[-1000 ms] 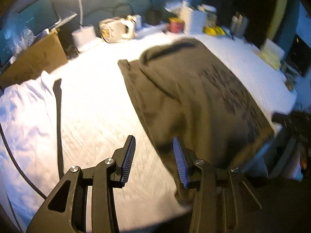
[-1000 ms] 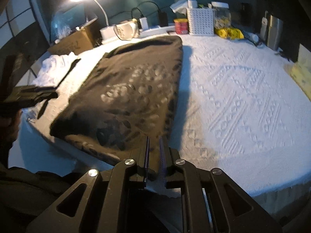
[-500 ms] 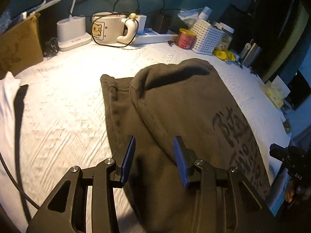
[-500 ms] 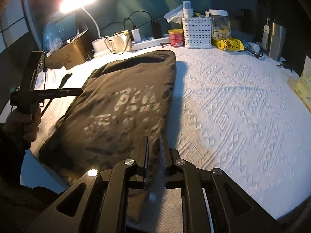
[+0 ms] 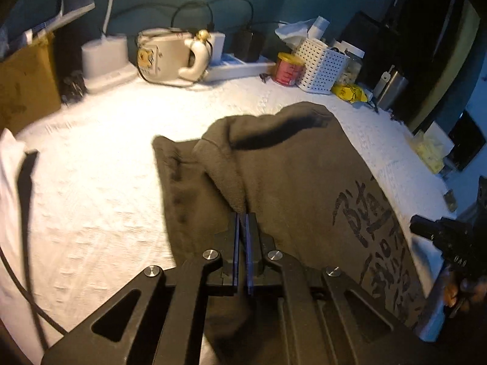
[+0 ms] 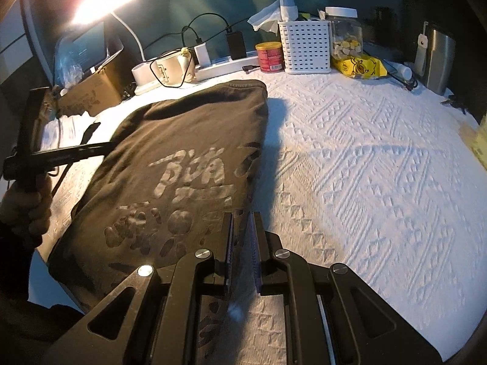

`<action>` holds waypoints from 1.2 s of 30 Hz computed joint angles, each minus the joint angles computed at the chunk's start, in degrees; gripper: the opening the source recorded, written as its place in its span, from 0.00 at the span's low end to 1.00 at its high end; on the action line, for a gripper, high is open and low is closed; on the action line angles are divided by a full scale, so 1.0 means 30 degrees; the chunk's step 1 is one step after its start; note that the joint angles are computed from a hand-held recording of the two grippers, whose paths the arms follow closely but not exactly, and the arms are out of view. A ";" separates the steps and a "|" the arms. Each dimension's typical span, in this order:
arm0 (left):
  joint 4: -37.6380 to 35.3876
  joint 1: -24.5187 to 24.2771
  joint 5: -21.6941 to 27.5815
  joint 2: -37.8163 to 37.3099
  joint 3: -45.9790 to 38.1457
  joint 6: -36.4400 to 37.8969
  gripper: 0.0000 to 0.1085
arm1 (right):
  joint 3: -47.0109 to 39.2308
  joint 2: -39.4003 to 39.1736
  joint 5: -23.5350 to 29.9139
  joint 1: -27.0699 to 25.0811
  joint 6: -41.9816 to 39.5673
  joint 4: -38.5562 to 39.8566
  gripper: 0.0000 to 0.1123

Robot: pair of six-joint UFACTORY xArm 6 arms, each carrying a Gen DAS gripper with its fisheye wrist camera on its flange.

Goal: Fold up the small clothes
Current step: 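Open both tools and release the shirt's edge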

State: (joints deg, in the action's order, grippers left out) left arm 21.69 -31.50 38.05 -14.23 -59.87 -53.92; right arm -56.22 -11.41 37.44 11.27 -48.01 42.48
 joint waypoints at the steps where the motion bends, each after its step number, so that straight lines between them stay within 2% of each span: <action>1: 0.0361 -0.0040 0.0429 0.0027 -0.0123 0.0042 0.02 | -0.0086 0.0187 0.0043 0.0003 0.0026 -0.0039 0.11; 8: -0.1165 0.0370 0.0282 0.0219 0.0232 0.0316 0.04 | -0.0310 0.1032 0.0150 -0.0019 0.0765 -0.0587 0.11; 11: -0.1110 0.0429 0.1104 0.0028 0.0098 -0.0368 0.04 | -0.0279 0.0986 0.0100 0.0013 0.0873 -0.0694 0.11; 13: -0.1463 0.0452 0.1037 -0.0283 0.0223 -0.0416 0.04 | -0.0283 0.0947 0.0062 0.0061 0.0992 -0.0849 0.11; 21: -0.2327 -0.1009 0.1248 -0.0750 -0.0086 -0.0027 0.04 | -0.0347 0.0891 0.0065 0.0144 0.0995 -0.0883 0.11; 27: -0.3543 -0.2218 0.2280 -0.0316 -0.0232 0.0204 0.05 | -0.0229 0.0717 0.0047 0.0177 0.0857 -0.0976 0.11; 29: -0.3730 -0.2432 0.2421 -0.0428 -0.0024 0.0066 0.14 | -0.0148 0.0637 0.0037 0.0177 0.0798 -0.0960 0.11; 31: -0.3487 -0.2625 0.2617 -0.0581 0.0150 -0.0431 0.31 | -0.0040 0.0578 0.0033 0.0205 0.0768 -0.0988 0.11; 33: -0.2741 -0.2863 0.2422 -0.0874 0.0597 -0.0658 0.33 | 0.0031 0.0619 0.0161 0.0248 0.0873 -0.1273 0.11; 36: -0.1840 -0.3276 0.3001 -0.0929 0.0533 -0.0797 0.33 | 0.0344 0.0472 0.0017 0.0278 0.0961 -0.1349 0.11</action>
